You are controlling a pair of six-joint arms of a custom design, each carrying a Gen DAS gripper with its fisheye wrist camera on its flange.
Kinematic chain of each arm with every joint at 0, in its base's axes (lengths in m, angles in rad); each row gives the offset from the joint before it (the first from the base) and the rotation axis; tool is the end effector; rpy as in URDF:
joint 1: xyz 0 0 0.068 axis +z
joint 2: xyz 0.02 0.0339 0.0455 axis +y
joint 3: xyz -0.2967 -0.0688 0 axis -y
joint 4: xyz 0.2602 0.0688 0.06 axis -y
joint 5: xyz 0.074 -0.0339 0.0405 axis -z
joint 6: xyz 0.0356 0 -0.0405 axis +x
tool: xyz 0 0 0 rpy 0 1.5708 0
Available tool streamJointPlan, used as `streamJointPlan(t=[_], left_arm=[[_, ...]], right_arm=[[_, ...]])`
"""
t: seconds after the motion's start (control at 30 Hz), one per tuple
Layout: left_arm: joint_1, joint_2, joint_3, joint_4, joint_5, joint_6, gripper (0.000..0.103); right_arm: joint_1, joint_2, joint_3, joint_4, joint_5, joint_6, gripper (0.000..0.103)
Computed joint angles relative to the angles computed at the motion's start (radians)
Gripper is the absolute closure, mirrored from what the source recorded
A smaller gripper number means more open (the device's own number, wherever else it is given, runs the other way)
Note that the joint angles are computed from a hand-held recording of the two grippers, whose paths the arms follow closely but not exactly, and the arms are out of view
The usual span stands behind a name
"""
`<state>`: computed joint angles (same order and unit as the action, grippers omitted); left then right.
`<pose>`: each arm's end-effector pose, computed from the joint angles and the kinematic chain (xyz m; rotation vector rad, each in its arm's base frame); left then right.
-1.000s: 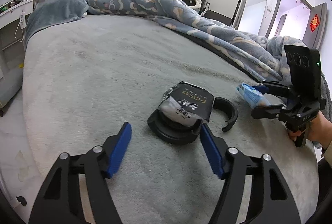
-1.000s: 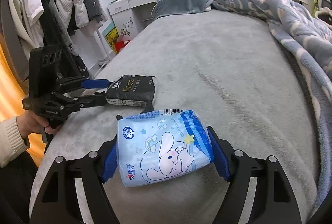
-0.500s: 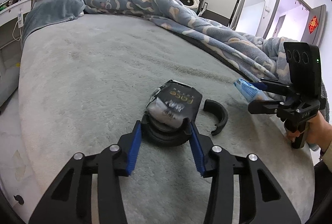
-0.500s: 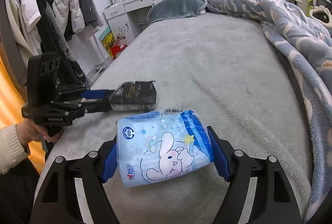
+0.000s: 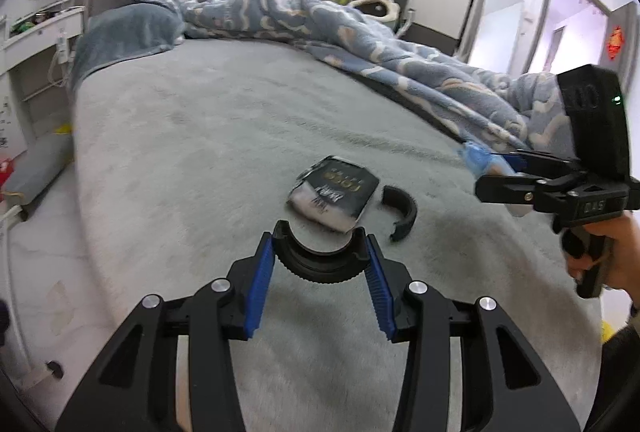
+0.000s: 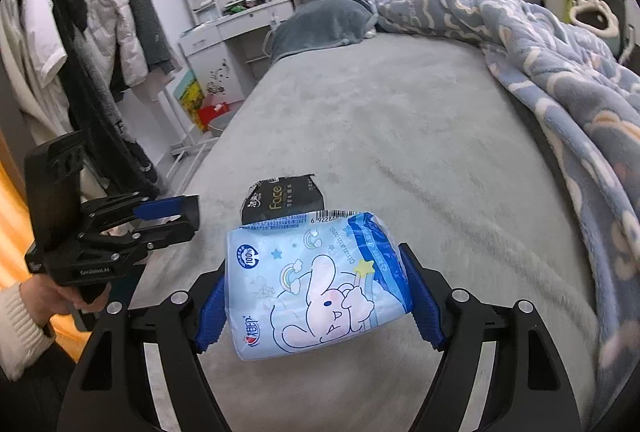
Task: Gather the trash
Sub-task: 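Carry the black piece with the left tool while the right tool carries the wipes packet to the bin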
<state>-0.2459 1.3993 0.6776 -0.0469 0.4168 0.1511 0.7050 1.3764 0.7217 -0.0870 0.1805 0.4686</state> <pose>0.2690 -0.0824 0.2049 0.6581 2.2220 -0.5339 0.2220 0.1805 0.2201 -0.1825 2.3228 0.3918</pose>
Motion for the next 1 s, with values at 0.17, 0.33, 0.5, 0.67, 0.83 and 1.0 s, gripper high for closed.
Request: streamJointPlan(t=[0.17,0.33,0.5,0.67,0.83,1.0], left_arm=[[-0.013,-0.076,-0.032,-0.032,-0.079,-0.06,0.056],[-0.01,-0.179,-0.064,-0.111,-0.13,-0.076,0.056],[0.006,-0.299,-0.094,-0.198,-0.154,-0.086,0.056],[0.04,-0.418,-0.128,-0.286,-0.179,-0.097,0.056],[0.125,-0.524,-0.15,-0.4,-0.208,-0.064,0.055],[0.272,-0.574,-0.154,-0.494,-0.179,-0.01,0.055]], right_arm=[[0.077,-0.02,0.035,-0.078,0.09,0.095,0.026],[0.166,-0.035,0.061,-0.129,0.163,0.19,0.026],[0.279,-0.021,0.109,-0.197,0.24,0.258,0.026],[0.376,-0.003,0.128,-0.206,0.314,0.348,0.026],[0.452,0.049,0.163,-0.209,0.364,0.43,0.026],[0.522,0.12,0.235,-0.225,0.396,0.465,0.026]])
